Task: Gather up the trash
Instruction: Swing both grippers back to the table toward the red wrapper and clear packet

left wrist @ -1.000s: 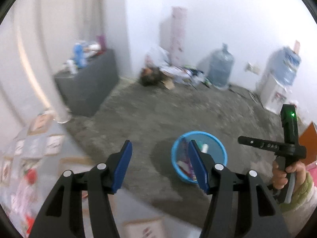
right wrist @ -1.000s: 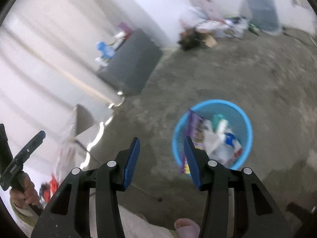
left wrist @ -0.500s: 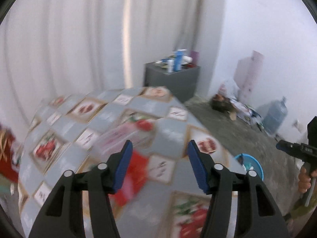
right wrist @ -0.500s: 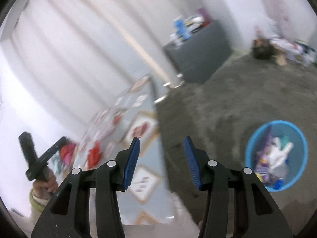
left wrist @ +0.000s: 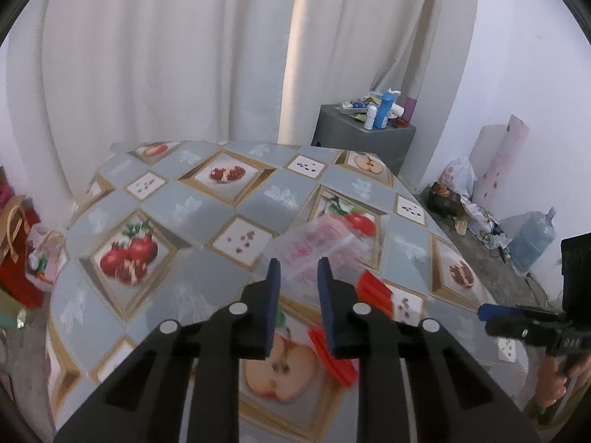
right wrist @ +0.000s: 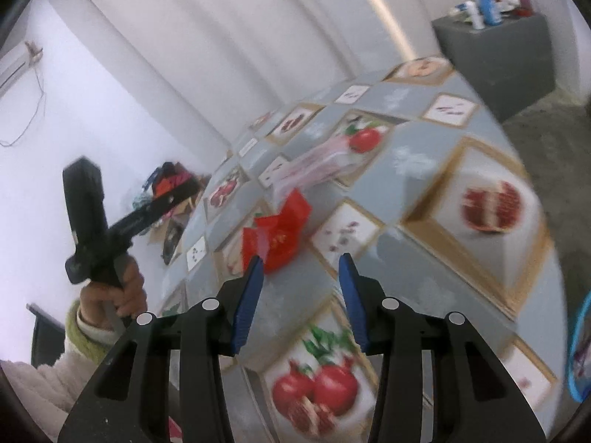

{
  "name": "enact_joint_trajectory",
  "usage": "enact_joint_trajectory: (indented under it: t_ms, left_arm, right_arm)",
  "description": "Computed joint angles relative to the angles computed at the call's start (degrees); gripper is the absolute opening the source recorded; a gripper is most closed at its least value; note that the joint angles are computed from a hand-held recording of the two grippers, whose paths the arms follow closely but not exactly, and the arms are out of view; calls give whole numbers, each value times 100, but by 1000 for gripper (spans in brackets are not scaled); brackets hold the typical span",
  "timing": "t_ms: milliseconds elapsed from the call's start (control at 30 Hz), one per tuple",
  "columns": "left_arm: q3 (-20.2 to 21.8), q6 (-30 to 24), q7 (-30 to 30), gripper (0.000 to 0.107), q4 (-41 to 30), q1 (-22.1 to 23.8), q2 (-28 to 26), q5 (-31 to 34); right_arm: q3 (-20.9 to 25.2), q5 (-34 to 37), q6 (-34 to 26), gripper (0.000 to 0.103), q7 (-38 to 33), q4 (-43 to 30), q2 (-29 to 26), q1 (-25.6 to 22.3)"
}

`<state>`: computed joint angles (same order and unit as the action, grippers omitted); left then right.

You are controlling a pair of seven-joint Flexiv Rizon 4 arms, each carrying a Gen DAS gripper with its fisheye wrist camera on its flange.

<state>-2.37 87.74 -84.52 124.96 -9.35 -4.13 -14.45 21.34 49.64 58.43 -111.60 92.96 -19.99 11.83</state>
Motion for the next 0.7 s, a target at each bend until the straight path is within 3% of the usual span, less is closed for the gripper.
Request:
enact_joint_trajectory:
  t_ms: [33, 167, 267, 333, 433, 533, 700]
  left_arm:
    - [-197, 1, 526, 20, -50, 109, -103, -450]
    - [-452, -173, 1284, 20, -419, 283, -493, -871]
    - [-471, -376, 1467, 20, -835, 323, -886, -836]
    - [-394, -539, 1458, 20, -1120, 288, -1152, -681]
    - [105, -951, 1020, 19, -1646, -31, -1572, 26]
    - [320, -1398, 729, 10, -1948, -152, -1817, 522]
    - [311, -1638, 497, 7, -1879, -143, -1742, 858]
  right_arm:
    - [-7, -37, -25, 41, 37, -67, -56, 40]
    - [-82, -431, -106, 41, 453, -420, -367, 267]
    - [-118, -777, -134, 43, 826, -586, -556, 375]
    - [-142, -1037, -70, 43, 1090, -697, -701, 468]
    - [-103, -1296, -9, 44, 1370, -823, -894, 504]
    - [-36, -1526, 1, 43, 1517, -905, -1052, 499]
    - [116, -1777, -185, 14, 1440, -959, -1181, 435]
